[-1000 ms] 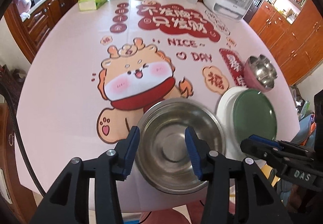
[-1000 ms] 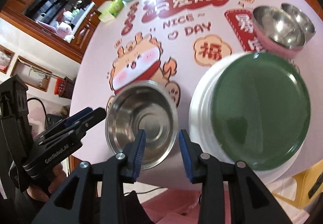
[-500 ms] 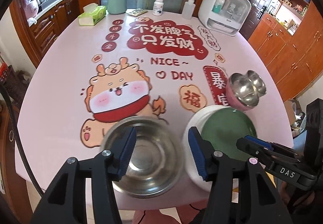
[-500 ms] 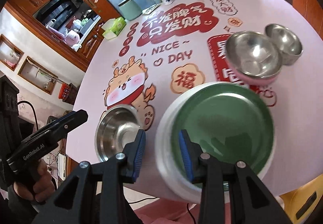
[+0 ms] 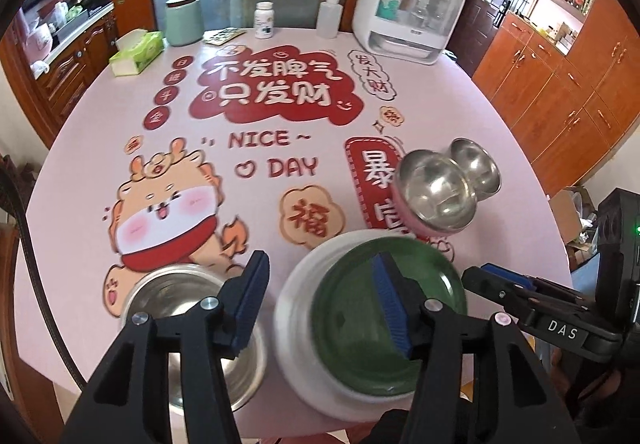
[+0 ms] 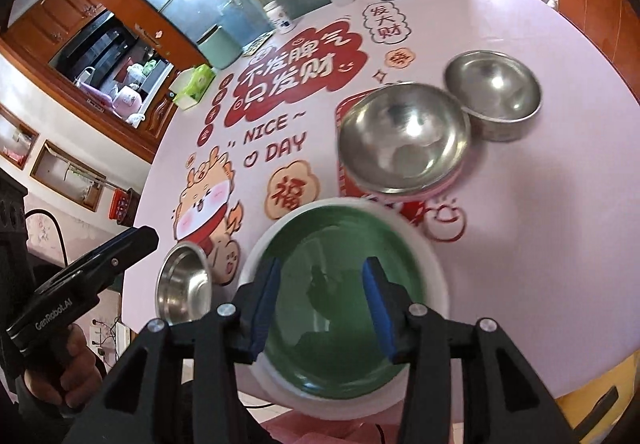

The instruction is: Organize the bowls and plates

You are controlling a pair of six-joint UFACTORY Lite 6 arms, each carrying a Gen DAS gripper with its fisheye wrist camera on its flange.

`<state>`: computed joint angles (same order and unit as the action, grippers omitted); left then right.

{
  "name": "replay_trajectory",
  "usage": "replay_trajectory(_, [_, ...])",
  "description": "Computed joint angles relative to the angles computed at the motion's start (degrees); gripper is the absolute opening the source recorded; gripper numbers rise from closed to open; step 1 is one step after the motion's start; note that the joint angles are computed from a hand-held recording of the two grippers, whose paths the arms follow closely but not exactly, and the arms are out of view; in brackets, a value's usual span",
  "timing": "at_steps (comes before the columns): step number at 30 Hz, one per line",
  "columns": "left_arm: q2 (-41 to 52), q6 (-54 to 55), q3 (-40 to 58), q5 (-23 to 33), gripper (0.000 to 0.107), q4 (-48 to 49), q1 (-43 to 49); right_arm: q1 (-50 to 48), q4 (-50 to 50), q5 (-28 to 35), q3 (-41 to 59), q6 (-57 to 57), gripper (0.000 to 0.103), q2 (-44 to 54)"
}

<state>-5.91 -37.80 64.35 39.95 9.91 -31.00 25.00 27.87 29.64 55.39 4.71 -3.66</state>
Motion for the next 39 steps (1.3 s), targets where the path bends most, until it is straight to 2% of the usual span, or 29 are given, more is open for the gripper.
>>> replay_trajectory(8, [13.89,-7.13,12.39,-1.4,0.058,3.44,-4.62,-12.19,9.09,4.99,2.35,-18.26,0.044,3.52])
replay_trajectory(15, [21.93,-10.72,19.69,-0.94,0.064,4.36,-6.85,-19.48,13.91,9.62,5.61,-27.8,0.046,8.86])
replay_trajectory(18, [24.83,-11.4,22.34,-0.75,0.067,4.4,-6.98,-21.43,14.43,11.35,7.53,-29.79,0.047,11.2])
replay_trajectory(21, [28.39,-10.98,25.99,-0.06,0.068,3.67,-6.55,-23.12,14.9,12.25,9.58,-30.75,0.058,13.55])
replay_trajectory(30, [39.17,-7.94,36.14,2.27,0.068,0.06,-4.51,-25.85,21.0,15.22,14.28,-36.75,0.058,21.3])
replay_trajectory(39, [50.95,-1.98,48.36,5.05,0.068,-5.3,-3.07,-25.76,20.65,16.69,20.02,-35.94,0.058,28.44])
